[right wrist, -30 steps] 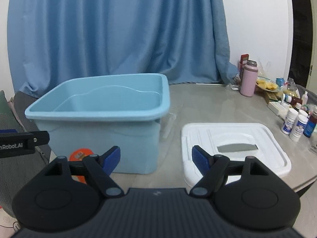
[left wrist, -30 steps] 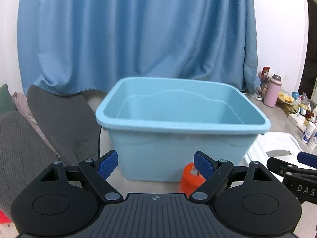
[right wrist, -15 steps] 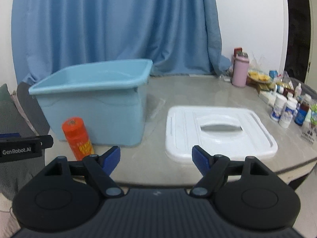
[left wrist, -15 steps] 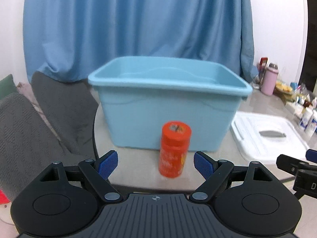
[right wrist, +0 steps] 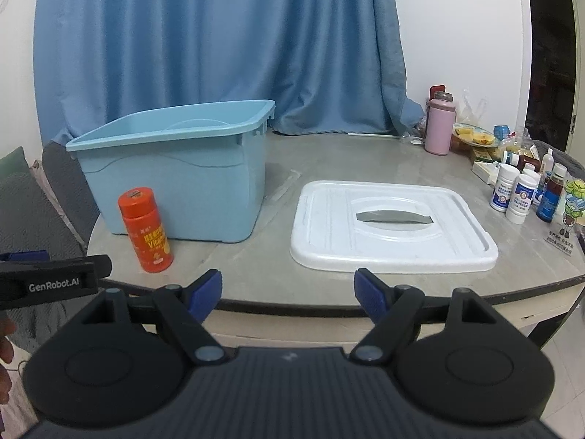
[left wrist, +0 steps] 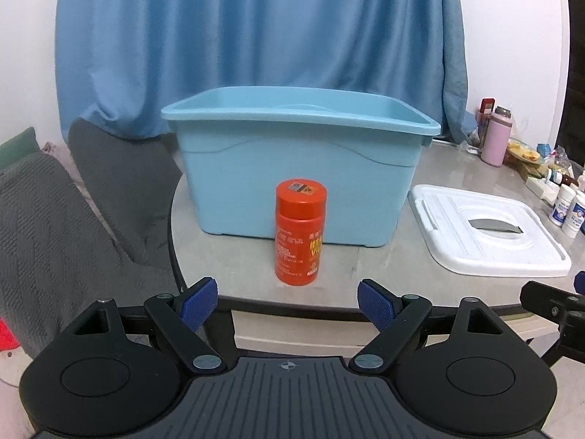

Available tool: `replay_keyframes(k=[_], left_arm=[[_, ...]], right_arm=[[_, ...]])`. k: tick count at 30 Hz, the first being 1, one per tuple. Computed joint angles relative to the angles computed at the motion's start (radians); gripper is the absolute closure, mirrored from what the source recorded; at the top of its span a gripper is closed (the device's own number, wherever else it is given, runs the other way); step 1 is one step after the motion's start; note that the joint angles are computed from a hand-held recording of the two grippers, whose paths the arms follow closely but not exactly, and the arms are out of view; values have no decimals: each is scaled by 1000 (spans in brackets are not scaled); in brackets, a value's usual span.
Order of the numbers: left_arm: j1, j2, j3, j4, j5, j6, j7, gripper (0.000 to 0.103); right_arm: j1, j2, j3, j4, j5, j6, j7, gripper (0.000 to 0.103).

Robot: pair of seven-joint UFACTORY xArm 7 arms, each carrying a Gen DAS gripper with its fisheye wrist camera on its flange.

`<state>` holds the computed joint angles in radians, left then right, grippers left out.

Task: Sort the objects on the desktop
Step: 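Move the left tool back to the second orange bottle on the table, then close the left tool around the second orange bottle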

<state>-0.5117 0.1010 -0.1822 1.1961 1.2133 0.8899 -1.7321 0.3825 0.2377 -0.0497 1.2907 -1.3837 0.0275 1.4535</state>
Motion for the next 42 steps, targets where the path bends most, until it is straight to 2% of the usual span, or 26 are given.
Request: replay_keyframes(k=[6, 9, 12, 15, 18, 24, 42], left_arm=[[-6, 4, -4, -13, 13, -3, -24, 17], [-7, 19, 1, -6, 26, -13, -29, 17], [-6, 36, 10, 6, 22, -19, -20, 17], [-4, 47, 21, 12, 28, -34, -34, 17], [0, 63, 32, 22, 33, -55, -34, 17], [3, 106, 59, 62, 42, -84, -15, 17], [-7, 242, 146, 203, 37, -159, 48, 17]], right_arm=[[-22, -9, 8, -12, -133, -10, 126, 24], [-47, -2, 34, -8, -149, 0, 138, 24], [-64, -3, 47, -17, -91, -1, 71, 24], [-58, 3, 36, 0, -166, -5, 136, 24], [-77, 18, 54, 2, -79, -13, 52, 24], [-40, 44, 14, 32, -44, -13, 3, 24], [60, 123, -114, 82, 240, -35, -249, 24]])
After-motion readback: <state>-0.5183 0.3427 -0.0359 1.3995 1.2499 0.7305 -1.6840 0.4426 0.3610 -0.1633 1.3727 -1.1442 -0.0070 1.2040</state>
